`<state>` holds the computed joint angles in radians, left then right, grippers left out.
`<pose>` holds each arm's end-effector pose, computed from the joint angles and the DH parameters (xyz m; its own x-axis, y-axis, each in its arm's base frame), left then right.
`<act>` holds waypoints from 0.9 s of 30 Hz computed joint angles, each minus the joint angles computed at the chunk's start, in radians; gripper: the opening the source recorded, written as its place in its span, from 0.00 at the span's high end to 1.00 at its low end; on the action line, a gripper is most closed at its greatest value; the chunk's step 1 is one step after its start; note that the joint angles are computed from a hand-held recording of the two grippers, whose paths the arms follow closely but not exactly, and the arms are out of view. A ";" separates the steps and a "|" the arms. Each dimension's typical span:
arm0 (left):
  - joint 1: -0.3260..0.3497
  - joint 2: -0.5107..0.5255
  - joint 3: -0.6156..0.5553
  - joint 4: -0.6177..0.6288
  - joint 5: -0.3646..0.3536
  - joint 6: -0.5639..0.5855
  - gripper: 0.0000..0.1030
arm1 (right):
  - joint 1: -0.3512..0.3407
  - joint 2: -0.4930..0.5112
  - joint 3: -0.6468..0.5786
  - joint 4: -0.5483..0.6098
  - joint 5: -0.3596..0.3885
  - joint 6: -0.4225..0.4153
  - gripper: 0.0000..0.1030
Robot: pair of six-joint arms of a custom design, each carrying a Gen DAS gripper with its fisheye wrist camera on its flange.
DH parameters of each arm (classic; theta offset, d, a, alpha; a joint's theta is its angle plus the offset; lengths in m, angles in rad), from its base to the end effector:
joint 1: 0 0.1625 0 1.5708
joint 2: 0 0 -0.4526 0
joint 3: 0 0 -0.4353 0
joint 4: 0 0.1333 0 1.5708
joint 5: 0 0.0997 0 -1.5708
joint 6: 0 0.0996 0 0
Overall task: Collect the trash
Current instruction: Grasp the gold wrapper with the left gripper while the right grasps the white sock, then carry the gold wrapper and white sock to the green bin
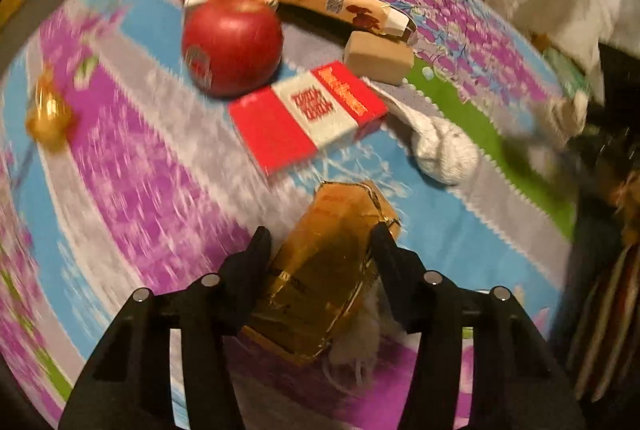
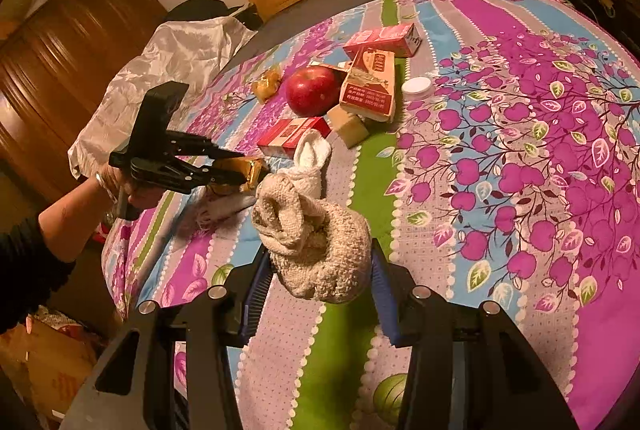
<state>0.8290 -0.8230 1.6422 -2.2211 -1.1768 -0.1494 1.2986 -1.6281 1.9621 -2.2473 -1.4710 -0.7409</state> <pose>-0.3382 -0.6230 0.0689 -0.7292 0.5558 -0.3992 0.5637 0.8186 0.1099 0.0002 -0.5322 0.4118 -0.8847 -0.4387 0.1574 -0.4661 0.8282 -0.3111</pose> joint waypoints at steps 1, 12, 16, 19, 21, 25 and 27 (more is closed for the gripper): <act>0.003 -0.008 0.013 -0.009 -0.029 -0.022 0.57 | 0.000 -0.004 0.003 -0.002 0.001 -0.005 0.53; -0.183 -0.154 0.330 -0.341 0.125 -0.334 0.77 | -0.007 -0.070 0.032 -0.037 0.024 -0.040 0.55; -0.287 -0.195 0.410 -0.404 0.240 -0.481 0.77 | -0.018 -0.113 0.046 -0.026 0.016 -0.039 0.55; -0.344 -0.214 0.447 -0.425 0.317 -0.580 0.77 | -0.023 -0.141 0.060 -0.018 -0.008 -0.038 0.55; -0.375 -0.209 0.449 -0.408 0.365 -0.667 0.77 | -0.028 -0.166 0.074 -0.010 -0.024 -0.033 0.56; -0.410 -0.138 0.393 -0.381 0.396 -0.755 0.77 | -0.037 -0.202 0.095 0.003 -0.043 -0.029 0.57; -0.431 -0.083 0.334 -0.320 0.426 -0.766 0.77 | -0.040 -0.225 0.100 0.005 -0.049 -0.031 0.57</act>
<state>0.3980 -0.9064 1.9761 -2.5408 -0.7511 -0.9153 1.2584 -1.8534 2.0621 -2.2425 -1.5196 -0.7718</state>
